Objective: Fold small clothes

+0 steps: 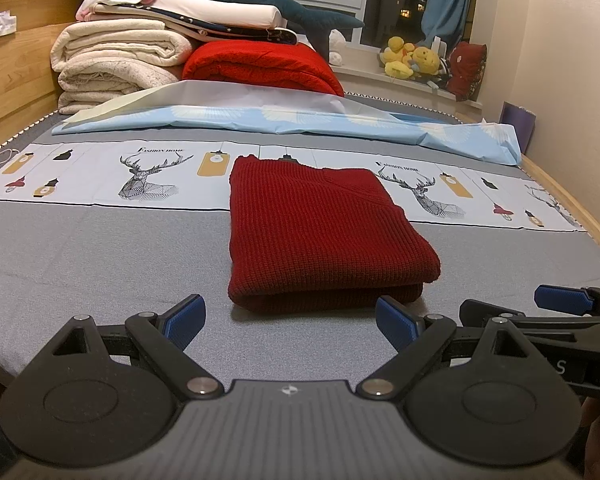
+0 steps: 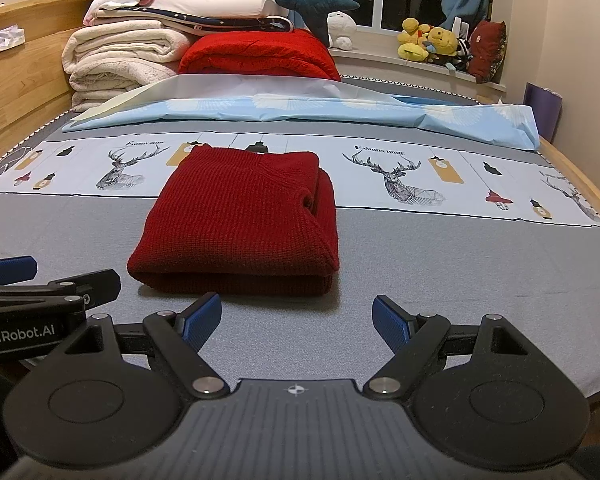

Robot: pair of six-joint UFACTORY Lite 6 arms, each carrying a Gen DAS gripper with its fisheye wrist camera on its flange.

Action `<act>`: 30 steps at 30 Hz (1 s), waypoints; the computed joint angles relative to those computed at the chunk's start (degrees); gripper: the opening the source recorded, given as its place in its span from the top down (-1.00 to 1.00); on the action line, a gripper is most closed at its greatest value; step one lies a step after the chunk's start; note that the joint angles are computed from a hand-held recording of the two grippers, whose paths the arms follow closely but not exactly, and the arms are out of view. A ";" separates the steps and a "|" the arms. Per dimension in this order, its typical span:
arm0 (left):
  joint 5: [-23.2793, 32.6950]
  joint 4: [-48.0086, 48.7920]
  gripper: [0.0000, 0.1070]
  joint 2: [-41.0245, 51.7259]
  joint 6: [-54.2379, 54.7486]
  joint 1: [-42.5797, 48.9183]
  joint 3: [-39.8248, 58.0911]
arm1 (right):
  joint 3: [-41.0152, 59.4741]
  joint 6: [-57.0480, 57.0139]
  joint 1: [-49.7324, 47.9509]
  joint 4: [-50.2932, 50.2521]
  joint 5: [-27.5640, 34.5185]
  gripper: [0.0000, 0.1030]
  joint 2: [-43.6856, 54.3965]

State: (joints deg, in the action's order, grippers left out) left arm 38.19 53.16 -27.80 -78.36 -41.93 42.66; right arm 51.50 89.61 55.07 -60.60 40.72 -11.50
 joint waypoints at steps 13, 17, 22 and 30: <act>-0.13 0.31 -0.77 0.19 -0.37 -0.14 -0.07 | 0.16 -0.45 -0.12 0.20 0.17 -0.62 0.03; -0.07 0.37 -0.77 0.27 -0.51 -0.23 -0.01 | 0.32 -0.41 0.00 0.22 0.30 -0.62 0.19; -0.37 0.41 -0.77 0.26 -0.44 -0.04 -0.17 | 0.48 -0.40 0.08 0.27 0.39 -0.62 0.33; -0.72 0.41 -0.77 0.17 -0.49 0.09 -0.58 | 0.85 -0.32 0.38 0.40 0.74 -0.62 0.68</act>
State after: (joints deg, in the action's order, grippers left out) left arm 37.48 53.57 -27.62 -78.85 -41.84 42.08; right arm 52.35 89.28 55.45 -60.19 41.46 -10.82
